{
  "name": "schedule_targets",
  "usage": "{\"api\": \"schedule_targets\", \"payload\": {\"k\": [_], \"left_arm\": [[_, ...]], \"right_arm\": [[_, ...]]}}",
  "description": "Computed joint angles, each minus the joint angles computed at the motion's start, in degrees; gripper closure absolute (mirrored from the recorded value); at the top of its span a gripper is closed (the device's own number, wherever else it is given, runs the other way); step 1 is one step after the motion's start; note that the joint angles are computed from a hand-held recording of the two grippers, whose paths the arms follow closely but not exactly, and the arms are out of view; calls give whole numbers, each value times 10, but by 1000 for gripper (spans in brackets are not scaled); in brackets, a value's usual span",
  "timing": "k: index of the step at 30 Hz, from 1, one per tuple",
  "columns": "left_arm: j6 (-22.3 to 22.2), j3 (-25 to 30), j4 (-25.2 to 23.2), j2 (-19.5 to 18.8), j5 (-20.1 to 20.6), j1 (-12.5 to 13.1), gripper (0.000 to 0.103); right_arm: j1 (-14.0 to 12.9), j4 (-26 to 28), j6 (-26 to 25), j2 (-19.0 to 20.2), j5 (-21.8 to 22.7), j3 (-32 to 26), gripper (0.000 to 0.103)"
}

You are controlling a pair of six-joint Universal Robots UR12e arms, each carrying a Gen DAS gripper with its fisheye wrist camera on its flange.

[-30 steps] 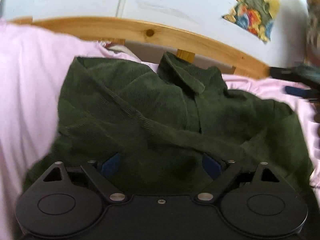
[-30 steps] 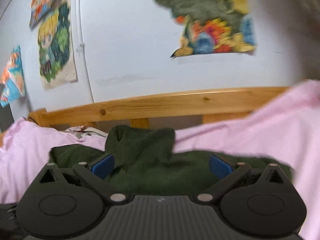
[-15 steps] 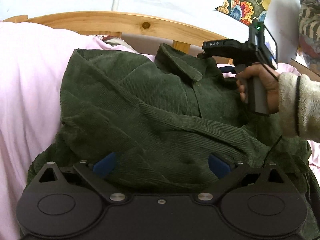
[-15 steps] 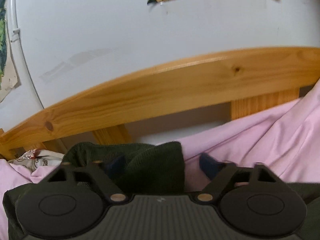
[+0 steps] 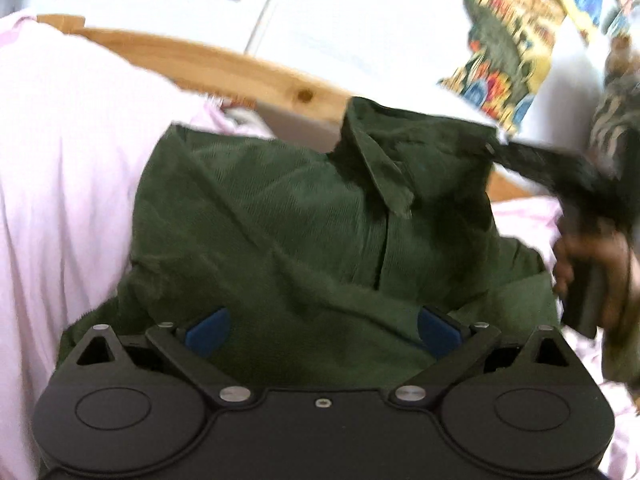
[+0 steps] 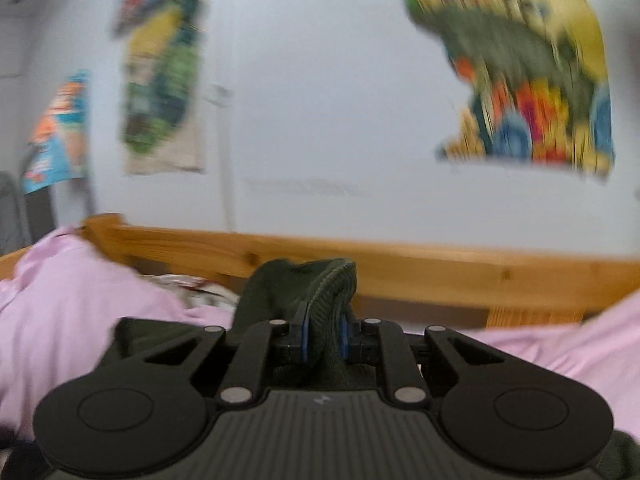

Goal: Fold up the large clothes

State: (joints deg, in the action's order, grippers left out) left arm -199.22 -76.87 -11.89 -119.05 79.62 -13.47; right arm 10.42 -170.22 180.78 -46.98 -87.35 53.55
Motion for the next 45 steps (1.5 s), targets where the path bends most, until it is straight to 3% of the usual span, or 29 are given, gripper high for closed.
{"api": "schedule_targets", "payload": {"k": [4,10,14,17,22,24,26,29,33,37,39,40,42,43,44,45], "left_arm": [[-8,-28,62,16,-16,7,2],[-5,-73,90,49,-17,15,1],[-16,-97,89,67,-18,19,1],[-12,-103,69,76,1,16,1],[-54,-104,70,76,0,22,1],[-81,-93,74,68,-22,27,1],[-102,-79,77,58,-53,32,1],[-116,-46,73,35,-112,37,1],[-138,5,-8,12,-190,39,1],[-102,21,-86,11,-202,32,9],[-75,25,-145,15,-188,29,18],[-69,23,-167,18,-178,27,26],[-60,18,-203,21,-184,29,74],[-62,16,-215,22,-190,29,78],[-70,11,-223,24,-199,30,83],[-79,7,-223,25,-213,32,86]], "right_arm": [[9,-128,-138,-64,6,131,87],[37,-208,-339,-120,-24,271,86],[52,-215,-407,-138,-44,333,81],[56,-204,-413,-151,-58,365,76],[53,-127,-314,-185,-74,392,69],[48,-108,-248,-200,-62,397,53],[38,-98,-160,-213,-26,398,31],[23,-109,-40,-224,38,399,17],[11,-114,107,-217,89,383,10],[7,-89,217,-206,70,365,10],[3,-55,269,-200,57,356,12],[2,-28,291,-199,56,351,18],[-2,19,321,-196,67,344,34],[-4,30,334,-196,79,347,48],[-7,34,344,-197,95,351,72],[-11,36,352,-197,112,353,85]]}}
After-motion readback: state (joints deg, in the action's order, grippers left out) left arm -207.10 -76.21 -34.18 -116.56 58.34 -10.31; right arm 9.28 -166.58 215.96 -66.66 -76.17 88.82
